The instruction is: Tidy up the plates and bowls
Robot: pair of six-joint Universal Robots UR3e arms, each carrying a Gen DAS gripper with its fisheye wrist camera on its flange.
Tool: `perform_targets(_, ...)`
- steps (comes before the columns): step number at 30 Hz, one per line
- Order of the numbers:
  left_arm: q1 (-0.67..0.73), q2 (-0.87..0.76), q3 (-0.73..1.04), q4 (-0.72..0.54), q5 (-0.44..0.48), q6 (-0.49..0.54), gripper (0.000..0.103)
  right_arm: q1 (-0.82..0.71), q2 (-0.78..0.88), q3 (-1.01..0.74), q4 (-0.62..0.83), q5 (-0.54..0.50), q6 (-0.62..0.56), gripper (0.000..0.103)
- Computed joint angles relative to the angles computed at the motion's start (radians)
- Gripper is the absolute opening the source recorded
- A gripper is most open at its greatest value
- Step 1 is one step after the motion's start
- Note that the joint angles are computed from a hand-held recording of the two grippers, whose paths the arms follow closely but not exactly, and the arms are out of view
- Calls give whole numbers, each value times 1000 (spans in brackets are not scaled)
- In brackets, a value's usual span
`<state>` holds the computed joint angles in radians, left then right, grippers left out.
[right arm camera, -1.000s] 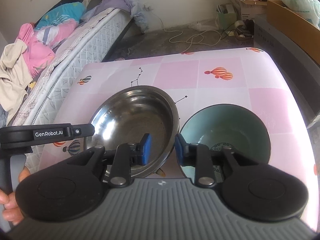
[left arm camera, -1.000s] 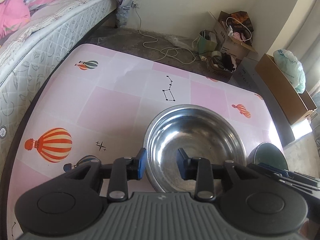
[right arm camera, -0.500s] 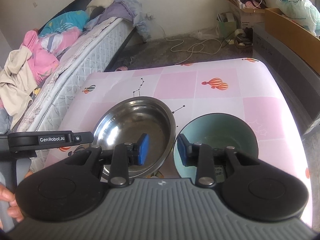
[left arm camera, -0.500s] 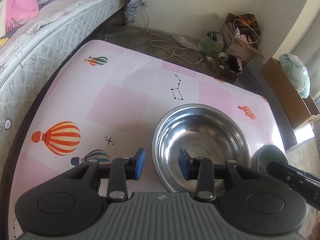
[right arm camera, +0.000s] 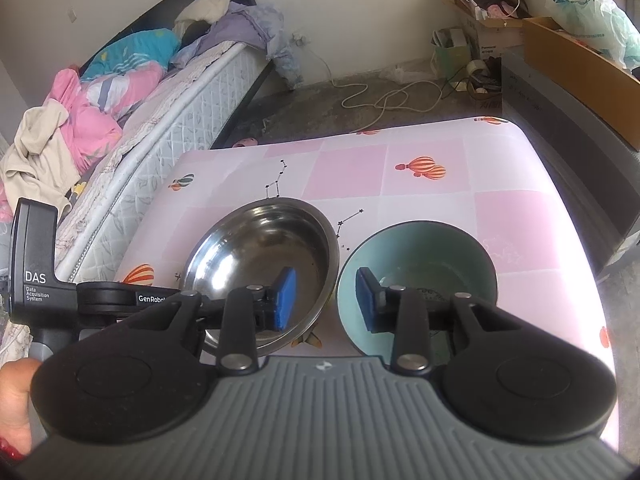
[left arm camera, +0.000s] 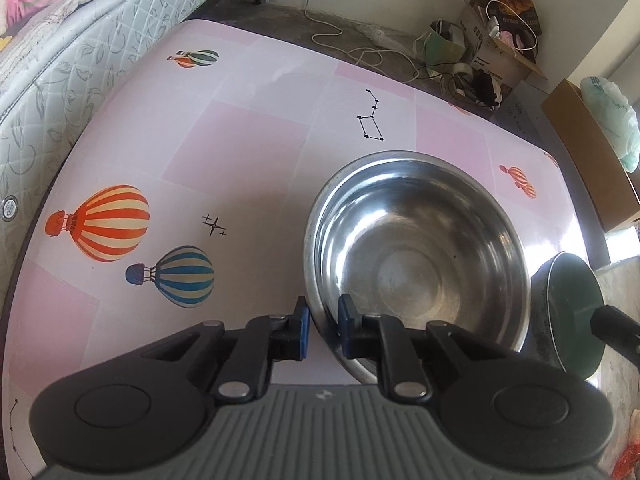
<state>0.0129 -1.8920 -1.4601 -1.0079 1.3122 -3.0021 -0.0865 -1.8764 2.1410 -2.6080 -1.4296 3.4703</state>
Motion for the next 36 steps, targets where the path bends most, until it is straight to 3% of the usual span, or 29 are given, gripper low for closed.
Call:
perform_targets(7,61,56,-39,-52,11,107,15,7,-11,7,4,3,-1,34)
perform_targets(14,122,134,-130,-27,28,175,16,18,-25,21,7,1,2,37)
perform_targets(16,125,163,-167,-5,31,191,22,26,-27,25,6,-8,1,39)
perform_targets(18,133,196,-204,22,14,205,42,35,-30,28,7,-15,5,39)
perform_targets(21,153,255,-261,67,-16,205,61,27,-48,30,21,-8,2,40)
perform_targets(27,219,389,-351,112,-96,181,70,2,-118,43,60,-1,-40,41)
perform_targets(33,232,492,-369,113,-175,198,74,-103,-271,98,140,70,-92,42)
perform_targets(36,196,498,-346,112,-211,203,84,-202,-377,120,234,130,-142,42)
